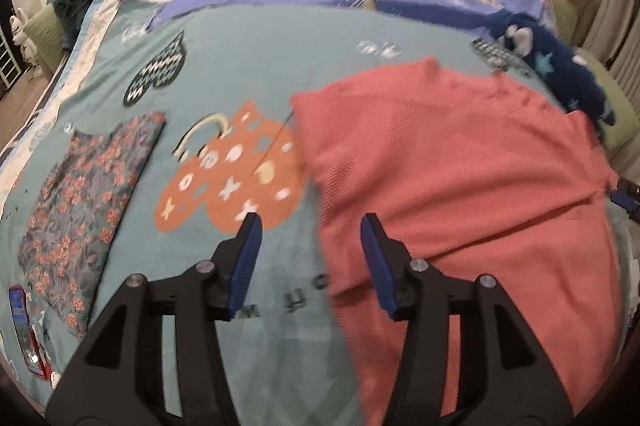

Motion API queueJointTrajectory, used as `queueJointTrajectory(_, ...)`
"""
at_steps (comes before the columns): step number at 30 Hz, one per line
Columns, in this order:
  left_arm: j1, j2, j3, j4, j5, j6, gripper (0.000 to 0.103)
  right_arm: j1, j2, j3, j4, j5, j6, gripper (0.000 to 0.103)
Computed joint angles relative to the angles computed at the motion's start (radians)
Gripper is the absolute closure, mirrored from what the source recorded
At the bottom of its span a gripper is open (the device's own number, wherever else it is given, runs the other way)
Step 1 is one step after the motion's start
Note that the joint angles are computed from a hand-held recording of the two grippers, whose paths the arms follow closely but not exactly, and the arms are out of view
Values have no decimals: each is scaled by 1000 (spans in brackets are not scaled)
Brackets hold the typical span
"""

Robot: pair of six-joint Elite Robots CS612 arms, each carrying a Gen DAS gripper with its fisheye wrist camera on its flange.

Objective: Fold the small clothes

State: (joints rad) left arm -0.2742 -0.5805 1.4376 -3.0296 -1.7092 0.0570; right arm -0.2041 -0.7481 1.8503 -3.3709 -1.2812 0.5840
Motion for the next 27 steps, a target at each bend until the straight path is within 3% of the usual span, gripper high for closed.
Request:
queueJointTrajectory(3, -12, -20, 18, -43, -45, 30, 50, -57, -2, 104, -227, -107, 258, 44)
queueJointTrajectory(7, -43, -30, 25, -77, -94, 78, 49, -152, 18, 196, -340, -140, 589, 43)
queueJointTrajectory(9, -59, -28, 19, -75, -107, 92, 49, -186, 32, 217, -353, -146, 668, 43)
queueJointTrajectory(13, -94, -14, -12, -27, -127, 98, 49, -216, 60, 194, -339, -137, 682, 43)
queueJointTrajectory(18, -115, 2, -41, 23, -150, 65, 49, -241, 71, 200, -347, -219, 704, 43)
queueJointTrajectory(19, -119, 6, -47, 30, -143, 60, 50, -245, 77, 201, -363, -228, 727, 51)
queueJointTrajectory(20, -121, 9, -50, 35, -139, 56, 49, -246, 84, 199, -375, -242, 747, 80)
queueJointTrajectory(21, -121, 13, -55, 43, -138, 52, 49, -251, 90, 199, -393, -232, 745, 100)
queueJointTrajectory(22, -120, 14, -58, 49, -140, 48, 50, -257, 96, 196, -418, -206, 735, 99)
queueJointTrajectory(24, -117, 20, -69, 63, -144, 34, 50, -249, 101, 194, -490, -227, 727, 99)
queueJointTrajectory(27, -108, 26, -81, 63, -153, -8, 50, -220, 82, 173, -562, -206, 629, 99)
